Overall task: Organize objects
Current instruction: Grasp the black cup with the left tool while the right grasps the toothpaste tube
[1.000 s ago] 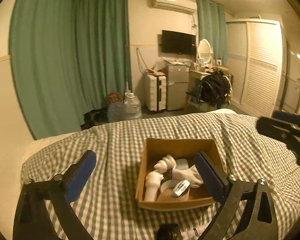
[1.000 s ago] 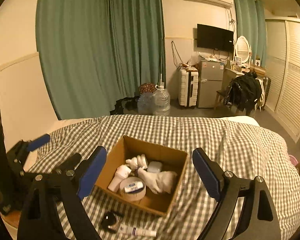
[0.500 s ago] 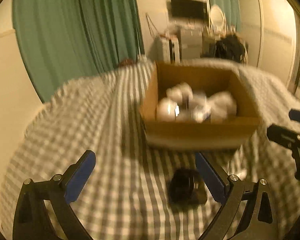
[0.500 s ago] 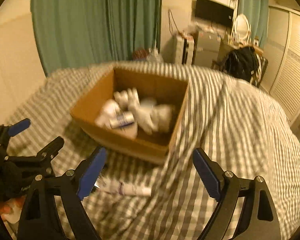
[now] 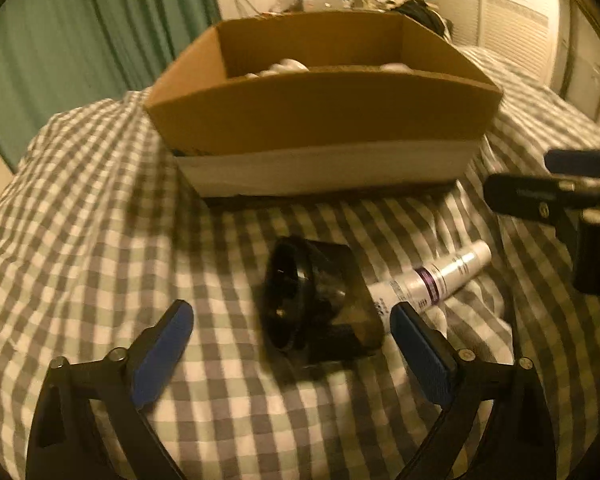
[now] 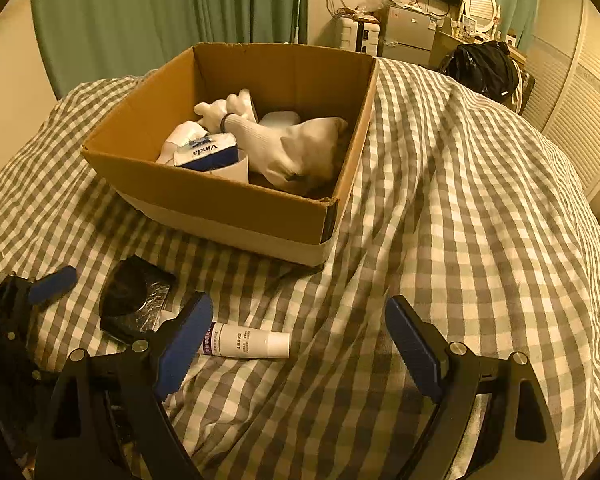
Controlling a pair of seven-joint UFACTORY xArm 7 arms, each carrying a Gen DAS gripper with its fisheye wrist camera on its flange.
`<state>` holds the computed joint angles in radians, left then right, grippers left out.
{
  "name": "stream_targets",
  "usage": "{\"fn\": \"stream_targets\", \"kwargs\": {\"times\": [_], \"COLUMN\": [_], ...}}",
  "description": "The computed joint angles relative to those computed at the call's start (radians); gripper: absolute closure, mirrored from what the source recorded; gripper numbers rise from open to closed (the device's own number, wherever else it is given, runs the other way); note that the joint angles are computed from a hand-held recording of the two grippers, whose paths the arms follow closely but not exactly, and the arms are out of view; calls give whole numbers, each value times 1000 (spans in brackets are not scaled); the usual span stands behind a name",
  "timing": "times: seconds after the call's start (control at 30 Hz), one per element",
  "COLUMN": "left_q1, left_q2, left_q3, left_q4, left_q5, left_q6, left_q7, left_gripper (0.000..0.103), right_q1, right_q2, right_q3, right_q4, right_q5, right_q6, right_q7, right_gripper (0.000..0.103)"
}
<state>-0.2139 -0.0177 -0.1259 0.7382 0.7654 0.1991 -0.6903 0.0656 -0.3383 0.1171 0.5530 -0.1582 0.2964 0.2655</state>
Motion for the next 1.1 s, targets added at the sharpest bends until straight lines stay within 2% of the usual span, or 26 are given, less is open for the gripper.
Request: {"fn": "stream_targets", "kwargs": {"times": [0.03, 0.1, 0.17, 0.33, 0.5, 0.6, 0.7, 0.8, 0.87, 0.97, 1.1], "left_q1": [-3, -10, -18, -4, 73, 119, 146, 166, 158, 172, 185], "left_q2": [4, 15, 9, -36, -112, -153, -180, -160, -153, -153, -139], "left_q3": [-2, -2, -1, -7, -57, -80, -81, -55, -33, -43, -60], "left_q4": [1, 0, -15, -43, -55, -60, -71, -57, -55, -60, -48], "left_q5": [-7, -70, -166, -148, 17, 75, 58, 3, -70, -113, -115], "left_q6": [6, 1, -11, -32, -20, -8, -14, -35, -46, -55, -58], "left_q7": [12, 75, 157, 116, -61, -139, -142, -80, -13, 21, 17], "left_gripper": [16, 37, 50, 52, 53, 53, 53, 53, 53, 53, 53], "right_q1": [-1, -5, -4, -4, 12, 17, 35, 38, 60, 77, 118], "right_q2": [-1, 1, 1, -2, 5, 29, 65, 120, 154, 206, 265], "right_q3": [1, 9, 7, 10, 10, 28, 40, 66, 61, 57, 18], "right_q4": [-1, -2, -2, -8, -9, 7, 25, 60, 80, 116, 157], "right_q5": [-2, -10, -10, -17, -15, -38, -63, -129, -141, -188, -103], "right_q6": [1, 1, -1, -7, -18, -6, 18, 59, 81, 108, 93], "right_q7": [1, 13, 13, 21, 2, -9, -32, -20, -36, -23, -108], "right_gripper": [15, 15, 15, 15, 15, 15, 15, 15, 15, 15, 15]}}
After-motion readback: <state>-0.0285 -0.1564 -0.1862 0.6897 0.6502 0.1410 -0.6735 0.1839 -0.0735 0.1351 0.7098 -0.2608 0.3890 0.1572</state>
